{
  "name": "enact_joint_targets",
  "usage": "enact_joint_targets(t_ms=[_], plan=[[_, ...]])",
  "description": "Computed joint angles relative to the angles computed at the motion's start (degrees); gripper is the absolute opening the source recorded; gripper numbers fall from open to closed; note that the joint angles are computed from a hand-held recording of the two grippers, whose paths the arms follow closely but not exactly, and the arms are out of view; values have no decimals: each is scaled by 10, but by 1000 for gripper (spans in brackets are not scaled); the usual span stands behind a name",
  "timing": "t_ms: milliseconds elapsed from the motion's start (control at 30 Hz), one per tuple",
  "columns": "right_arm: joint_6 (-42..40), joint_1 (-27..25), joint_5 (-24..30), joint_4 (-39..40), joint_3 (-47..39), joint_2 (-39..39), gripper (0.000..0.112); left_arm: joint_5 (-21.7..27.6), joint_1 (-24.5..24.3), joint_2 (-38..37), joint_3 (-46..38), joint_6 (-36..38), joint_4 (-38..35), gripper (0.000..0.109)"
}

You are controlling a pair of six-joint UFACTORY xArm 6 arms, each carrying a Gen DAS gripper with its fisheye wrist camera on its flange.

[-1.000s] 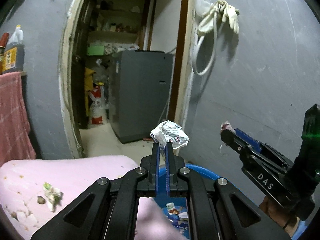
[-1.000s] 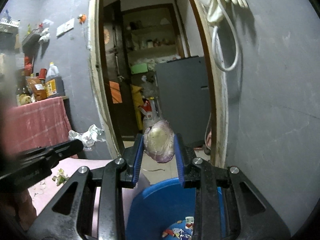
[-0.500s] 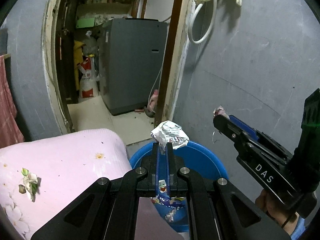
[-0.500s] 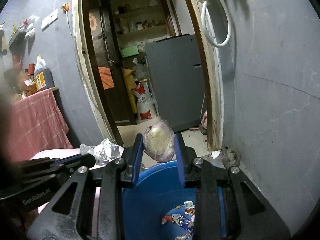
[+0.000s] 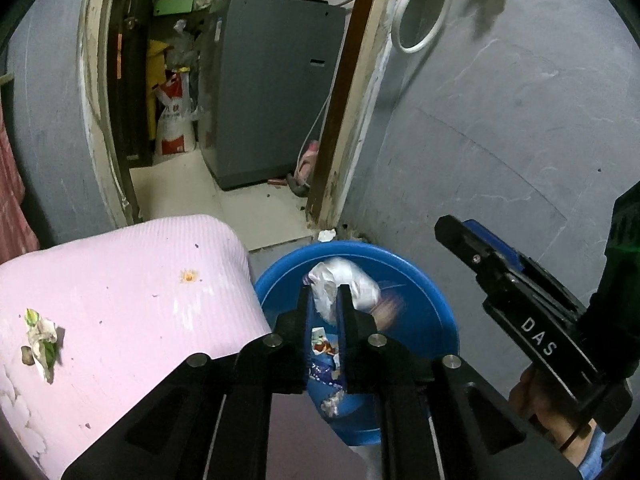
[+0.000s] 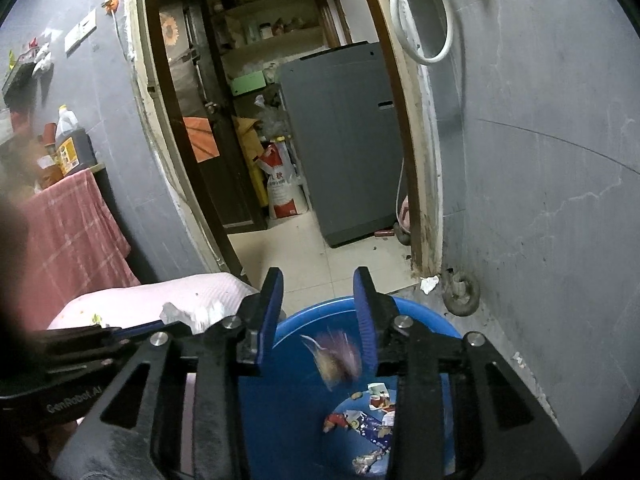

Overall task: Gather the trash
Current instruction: 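Open both tools to drop the foil ball and onion slice into the bucket, then move both open tools back over the remaining trash on the table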

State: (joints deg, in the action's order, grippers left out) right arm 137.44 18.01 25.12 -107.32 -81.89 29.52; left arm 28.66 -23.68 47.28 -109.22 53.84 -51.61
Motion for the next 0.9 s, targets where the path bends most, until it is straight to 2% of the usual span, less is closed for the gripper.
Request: enact_joint_targets(t_ms=[100, 267, 367, 500, 600, 667, 700, 900], plan=[[4, 0, 0, -2, 1, -1, 41, 2, 3, 0, -2, -7, 6, 13], [11, 1, 1, -9, -1, 0, 44, -1, 9, -2, 1, -3, -11, 27], [15, 3, 3, -12, -7, 3, 47, -8, 11, -2, -3, -6, -20, 30], [31, 10, 11, -25, -12, 3, 56, -28, 17, -9, 4, 9, -52, 39], [42, 17, 22, -39, -16, 4, 66, -51, 22, -23, 19, 36, -93, 49], [56, 24, 31, -56, -19, 4, 74, -74, 26, -30, 27, 59, -130, 64], [60, 27, 36, -63, -21, 4, 79, -84, 28, -34, 31, 74, -151, 68], [105, 49, 76, -123, -28, 4, 99, -146, 40, -54, 41, 202, -303, 90]])
